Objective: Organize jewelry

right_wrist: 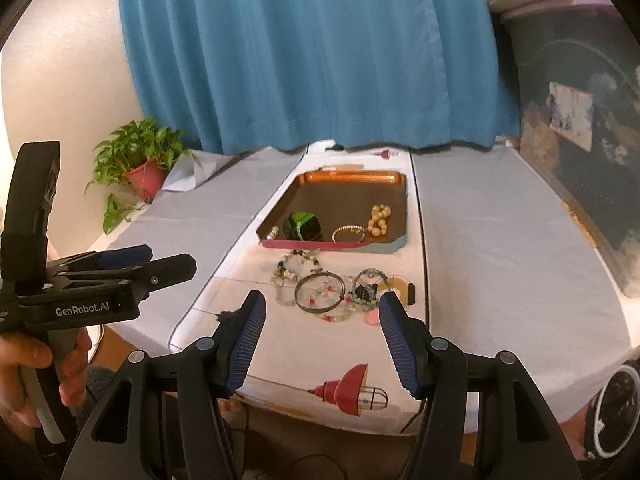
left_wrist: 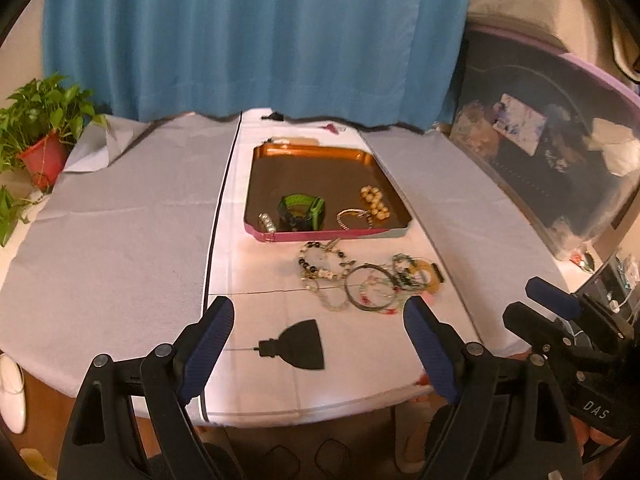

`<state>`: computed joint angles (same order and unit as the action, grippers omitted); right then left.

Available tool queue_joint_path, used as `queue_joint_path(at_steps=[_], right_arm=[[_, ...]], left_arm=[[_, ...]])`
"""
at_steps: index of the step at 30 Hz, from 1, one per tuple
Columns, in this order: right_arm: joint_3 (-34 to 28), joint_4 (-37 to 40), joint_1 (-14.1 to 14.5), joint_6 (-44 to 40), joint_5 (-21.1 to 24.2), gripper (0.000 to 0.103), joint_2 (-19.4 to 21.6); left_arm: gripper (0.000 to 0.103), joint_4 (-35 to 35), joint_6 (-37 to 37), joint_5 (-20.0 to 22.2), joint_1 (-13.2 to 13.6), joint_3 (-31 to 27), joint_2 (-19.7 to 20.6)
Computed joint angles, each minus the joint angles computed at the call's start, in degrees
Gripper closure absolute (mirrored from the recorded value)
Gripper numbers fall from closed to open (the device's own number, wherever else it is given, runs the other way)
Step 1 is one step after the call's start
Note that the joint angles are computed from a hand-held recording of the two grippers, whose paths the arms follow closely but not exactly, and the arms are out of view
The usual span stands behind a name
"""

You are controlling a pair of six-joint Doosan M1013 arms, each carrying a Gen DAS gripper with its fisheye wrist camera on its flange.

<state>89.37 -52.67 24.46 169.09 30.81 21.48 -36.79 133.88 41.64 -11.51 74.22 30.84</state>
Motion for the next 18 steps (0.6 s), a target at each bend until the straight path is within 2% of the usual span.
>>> queue_joint_path(at_steps=[4, 6, 8, 11, 13, 15, 17, 18], right_arm=[[-1.4, 2.6, -1.7, -2.9, -1.1, 0.045, 2.3], [-2.4, 5.4, -2.9, -6.1, -2.1, 0.054, 4.0], [-3.2, 8.9, -4.2, -10.0, -3.6, 0.071, 5.5], [-4.1, 14.4, -5.9, -15.8, -6.3, 0.083, 7.3], [-4.9, 17.3, -6.7, -19.0, -8.0, 0.085, 8.2], [-6.3, 17.8, -7.2, -21.7, -9.3, 0.085, 9.3], [-8.1, 20.5, -7.3, -26.5, -9.1, 0.087, 10.6], [-9.4, 22.6, -7.5, -29.9, -8.7, 0.087, 11.6]], left_arm=[[0.019, 0.0, -0.7, 0.9, 0.0, -2.9, 3.1], [0.019, -1.2, -0.8, 2.5, 0.1, -5.2, 5.4], [0.019, -0.7, -2.2, 3.6, -0.1, -7.5, 7.5], [0.02, -0.2, -3.4, 4.6, -0.6, -11.1, 10.6], [0.021, -0.3, -3.7, 5.9, -0.8, -14.0, 12.9], [0.028, -0.1, -4.7, 7.8, -0.9, -16.5, 14.8], [0.049, 0.0, -6.1, 11.2, -0.8, -19.2, 16.7], [0.052, -0.9, -6.3, 12.7, -0.7, -20.4, 17.6]])
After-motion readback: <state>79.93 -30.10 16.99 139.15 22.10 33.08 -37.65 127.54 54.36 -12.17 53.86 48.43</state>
